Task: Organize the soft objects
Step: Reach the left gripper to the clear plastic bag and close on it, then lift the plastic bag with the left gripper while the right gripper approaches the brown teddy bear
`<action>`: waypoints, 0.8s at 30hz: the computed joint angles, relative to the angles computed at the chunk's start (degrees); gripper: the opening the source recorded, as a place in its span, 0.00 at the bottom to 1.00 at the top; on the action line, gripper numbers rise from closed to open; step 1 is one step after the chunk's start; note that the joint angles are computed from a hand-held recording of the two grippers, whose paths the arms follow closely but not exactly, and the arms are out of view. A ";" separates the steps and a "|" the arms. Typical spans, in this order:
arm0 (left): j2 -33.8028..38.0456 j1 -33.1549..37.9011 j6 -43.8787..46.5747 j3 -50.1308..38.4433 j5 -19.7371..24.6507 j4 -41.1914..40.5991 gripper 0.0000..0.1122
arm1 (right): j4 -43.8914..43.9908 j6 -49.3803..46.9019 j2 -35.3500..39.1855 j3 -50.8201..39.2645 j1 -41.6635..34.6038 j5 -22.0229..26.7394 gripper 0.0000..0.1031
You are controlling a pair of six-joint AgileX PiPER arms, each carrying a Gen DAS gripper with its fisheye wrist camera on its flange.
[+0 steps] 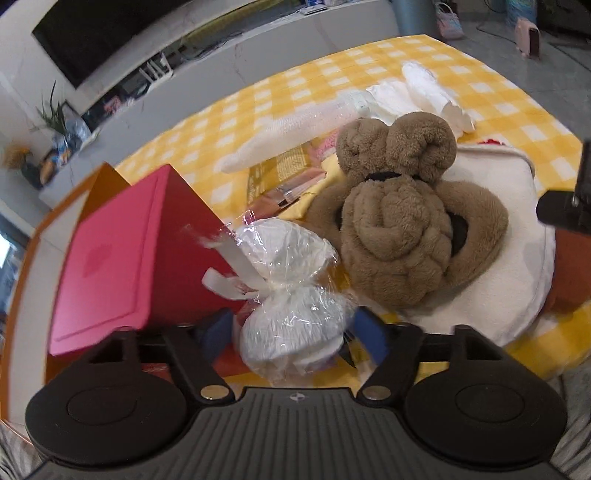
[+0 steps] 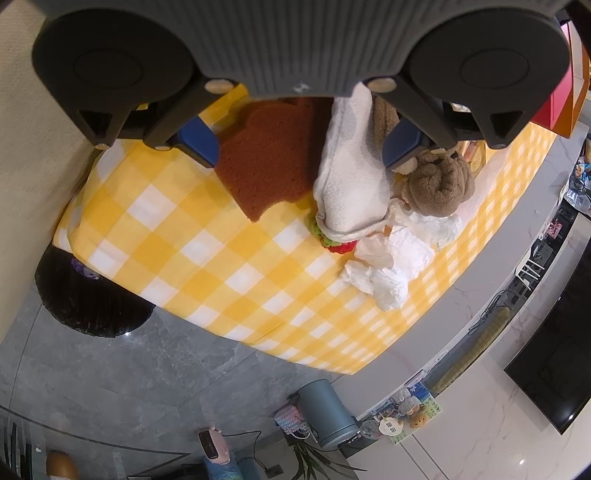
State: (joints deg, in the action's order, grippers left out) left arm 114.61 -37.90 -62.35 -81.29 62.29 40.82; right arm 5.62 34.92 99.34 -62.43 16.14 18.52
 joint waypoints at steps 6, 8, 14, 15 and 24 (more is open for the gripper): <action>-5.57 1.66 6.89 5.50 -5.00 -3.07 0.49 | 2.05 -2.00 -0.16 0.34 -0.37 -0.31 0.91; -8.20 3.38 9.97 7.97 -7.33 -7.48 0.48 | 2.69 -2.58 -0.11 0.35 -0.46 -0.33 0.91; -16.15 4.81 15.25 16.46 -14.20 -11.70 0.51 | 2.92 -2.98 -0.09 0.35 -0.51 -0.36 0.91; -16.35 5.43 16.74 16.61 -14.58 -12.96 0.60 | 2.57 -2.68 -0.05 0.26 -0.44 -0.25 0.91; -11.09 9.58 16.00 12.55 -14.65 -17.11 0.74 | 1.34 -1.50 0.07 -0.02 -0.07 0.20 0.91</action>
State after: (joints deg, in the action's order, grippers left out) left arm 103.52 -28.32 -46.35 -68.74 47.64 23.71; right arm 6.96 33.42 99.41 -62.46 16.07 18.72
